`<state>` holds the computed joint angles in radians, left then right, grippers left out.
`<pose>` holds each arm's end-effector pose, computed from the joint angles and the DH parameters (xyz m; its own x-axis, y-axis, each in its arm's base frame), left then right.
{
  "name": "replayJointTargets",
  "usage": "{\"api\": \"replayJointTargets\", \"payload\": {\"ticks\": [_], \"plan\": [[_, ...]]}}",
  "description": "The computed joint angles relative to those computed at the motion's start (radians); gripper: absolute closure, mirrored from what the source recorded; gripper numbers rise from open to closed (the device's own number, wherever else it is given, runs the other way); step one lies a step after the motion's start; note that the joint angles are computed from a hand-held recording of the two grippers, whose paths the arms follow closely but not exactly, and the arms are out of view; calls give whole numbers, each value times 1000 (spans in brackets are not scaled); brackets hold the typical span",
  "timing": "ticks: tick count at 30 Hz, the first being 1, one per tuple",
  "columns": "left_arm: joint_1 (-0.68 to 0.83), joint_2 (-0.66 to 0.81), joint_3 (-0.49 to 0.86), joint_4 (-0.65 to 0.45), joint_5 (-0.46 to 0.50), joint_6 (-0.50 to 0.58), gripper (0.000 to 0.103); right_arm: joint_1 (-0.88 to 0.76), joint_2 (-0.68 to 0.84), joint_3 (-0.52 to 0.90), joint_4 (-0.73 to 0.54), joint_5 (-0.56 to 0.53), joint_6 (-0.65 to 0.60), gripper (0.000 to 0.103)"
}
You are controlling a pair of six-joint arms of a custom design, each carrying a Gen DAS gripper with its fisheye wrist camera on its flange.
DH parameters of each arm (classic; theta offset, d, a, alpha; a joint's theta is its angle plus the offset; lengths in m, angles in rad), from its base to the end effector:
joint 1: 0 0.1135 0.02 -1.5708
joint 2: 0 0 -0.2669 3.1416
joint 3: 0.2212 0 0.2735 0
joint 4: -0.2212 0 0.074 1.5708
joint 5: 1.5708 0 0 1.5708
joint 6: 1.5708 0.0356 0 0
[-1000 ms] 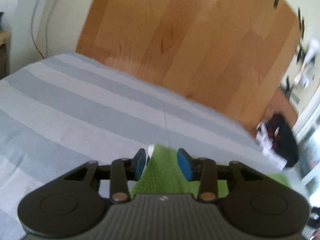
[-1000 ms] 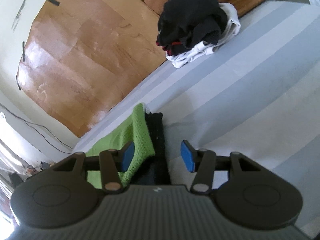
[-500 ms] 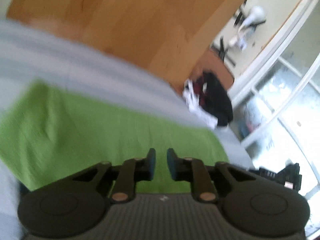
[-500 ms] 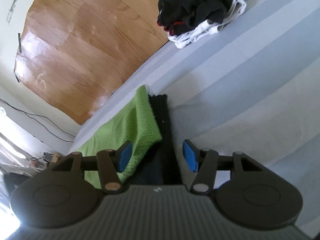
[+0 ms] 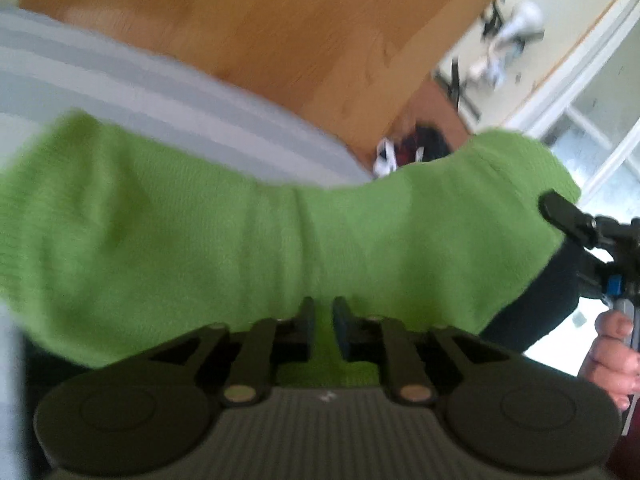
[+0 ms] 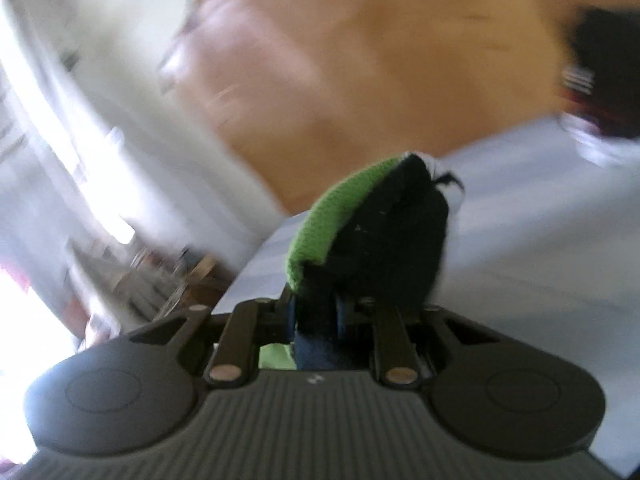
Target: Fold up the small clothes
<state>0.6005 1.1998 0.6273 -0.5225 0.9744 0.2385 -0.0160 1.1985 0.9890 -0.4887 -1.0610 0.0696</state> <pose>0.2007 0.1018 0.1846 -0.7138 -0.3280 -0.6188 0.1687 0.7770 -0.6064 0.2669 0.0268 0.3066 -0.6871 0.0449 -0.7251 -0.6144 0.4967 0.6130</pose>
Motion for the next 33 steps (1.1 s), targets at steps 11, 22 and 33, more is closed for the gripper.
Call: {"api": "replayJointTargets", "payload": {"ticks": [11, 22, 33], "plan": [[744, 128, 173, -311, 188, 315, 56, 588, 433, 165, 150, 233, 6, 63], [466, 43, 62, 25, 73, -18, 11, 357, 152, -47, 271, 144, 17, 52], [-25, -242, -203, 444, -731, -209, 11, 257, 442, -54, 572, 116, 376, 98]]}}
